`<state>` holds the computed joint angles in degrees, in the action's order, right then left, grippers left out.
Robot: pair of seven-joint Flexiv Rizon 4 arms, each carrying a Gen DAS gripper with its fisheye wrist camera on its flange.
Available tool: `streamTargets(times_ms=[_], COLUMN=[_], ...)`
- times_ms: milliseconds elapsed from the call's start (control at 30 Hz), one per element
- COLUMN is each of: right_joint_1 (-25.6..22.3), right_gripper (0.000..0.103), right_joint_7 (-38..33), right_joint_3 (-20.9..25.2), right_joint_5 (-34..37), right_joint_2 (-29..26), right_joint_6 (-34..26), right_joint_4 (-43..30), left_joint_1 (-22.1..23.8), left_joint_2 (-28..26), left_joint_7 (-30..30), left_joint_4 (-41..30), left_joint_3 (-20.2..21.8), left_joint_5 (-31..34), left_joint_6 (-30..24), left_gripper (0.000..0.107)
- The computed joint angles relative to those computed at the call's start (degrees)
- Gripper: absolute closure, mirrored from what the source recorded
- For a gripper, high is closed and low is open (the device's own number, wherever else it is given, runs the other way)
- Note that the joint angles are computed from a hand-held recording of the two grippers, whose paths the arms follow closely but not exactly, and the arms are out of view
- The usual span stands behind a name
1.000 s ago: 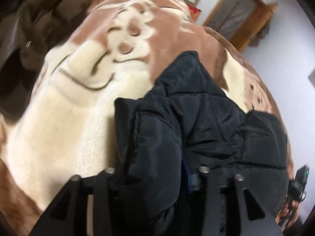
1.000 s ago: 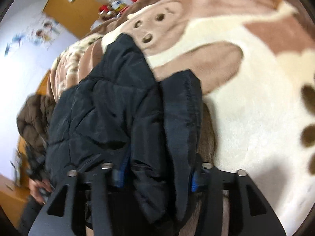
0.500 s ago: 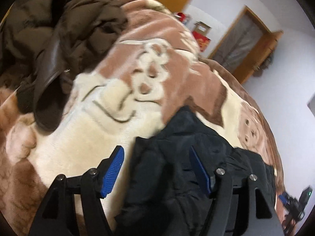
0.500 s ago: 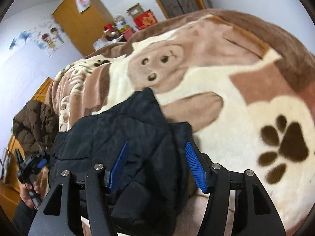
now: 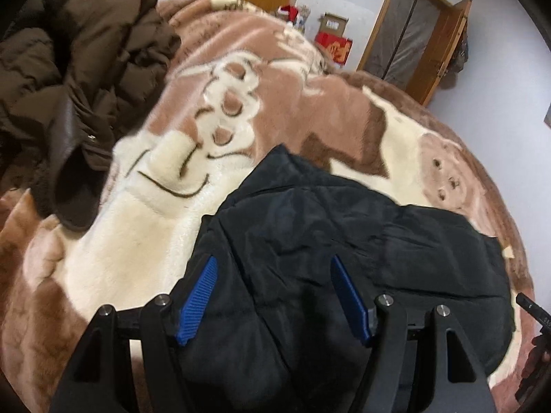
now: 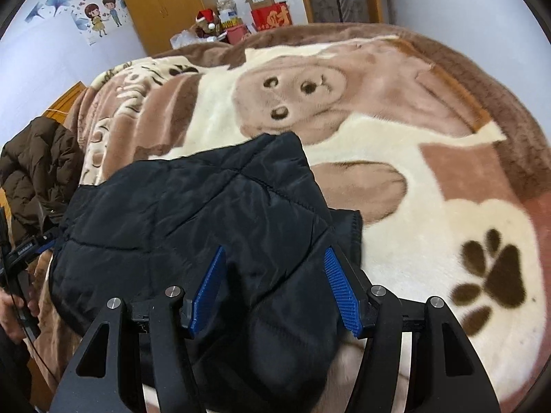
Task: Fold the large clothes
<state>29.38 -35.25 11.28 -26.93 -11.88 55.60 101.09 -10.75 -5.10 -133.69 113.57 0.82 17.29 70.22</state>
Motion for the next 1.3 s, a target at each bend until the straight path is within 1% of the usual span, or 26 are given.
streamTargets(times_ms=[100, 133, 200, 267, 400, 467, 533, 700, 833, 933, 1033, 1167, 1300], right_joint_1=[0.9, 1.1, 1.5, 1.6, 1.8, 1.9, 2.1, 2.9, 4.4, 5.6, 6.7, 7.7, 8.1], right_gripper=[0.043, 0.043, 0.043, 0.043, 0.043, 0.043, 0.043, 0.043, 0.043, 0.043, 0.043, 0.043, 0.043], right_joint_7=[3.5, 5.0, 7.4, 8.8, 11.3, 12.3, 13.0, 14.6, 15.0, 15.5, 14.9, 14.3, 14.6], right_joint_3=[0.7, 1.2, 2.2, 3.5, 6.5, 8.2, 9.7, 13.1, 15.6, 16.9, 17.3, 17.4, 17.1], right_joint_5=[-2.3, -3.5, -5.6, -7.0, -9.8, -10.1, -9.9, -9.6, -9.5, -9.1, -8.2, -7.2, -6.5], right_joint_2=[3.7, 5.2, 7.5, 9.9, 15.2, 17.5, 19.7, 23.9, 25.4, 25.9, 26.2, 25.7, 25.1], right_joint_6=[0.1, 0.0, -1.1, -2.5, -5.6, -8.1, -10.0, -13.9, -17.7, -19.8, -20.6, -21.0, -21.3], right_joint_4=[2.9, 4.2, 5.8, 7.2, 10.2, 11.1, 12.0, 13.8, 14.0, 14.0, 14.2, 14.2, 14.1], left_joint_1=[-1.9, -2.2, -2.6, -3.1, -4.3, -5.1, -5.6, -7.5, -9.1, -10.4, -11.3, -11.4, -12.5], left_joint_2=[4.5, 6.2, 9.1, 11.7, 16.4, 18.5, 20.3, 23.0, 24.2, 25.3, 25.9, 25.3, 24.0], left_joint_7=[-6.0, -7.2, -10.0, -11.7, -14.8, -16.3, -17.9, -20.1, -21.5, -23.2, -24.3, -24.1, -24.0], left_joint_4=[0.6, 1.1, 1.2, 1.5, 1.2, 1.3, 0.8, 0.0, -0.4, 0.3, 1.4, 0.8, 1.6], left_joint_3=[-0.8, -1.7, -4.2, -6.8, -12.2, -14.4, -17.2, -21.8, -24.5, -25.2, -25.3, -26.8, -25.2], left_joint_5=[5.6, 6.5, 9.3, 10.8, 12.0, 12.3, 13.0, 13.4, 13.1, 12.4, 11.2, 11.4, 9.9], left_joint_6=[-3.5, -4.5, -8.4, -11.8, -19.5, -21.8, -25.3, -31.0, -35.2, -36.0, -35.0, -37.6, -35.5], left_gripper=[0.037, 0.037, 0.036, 0.036, 0.033, 0.032, 0.030, 0.029, 0.029, 0.029, 0.029, 0.029, 0.029])
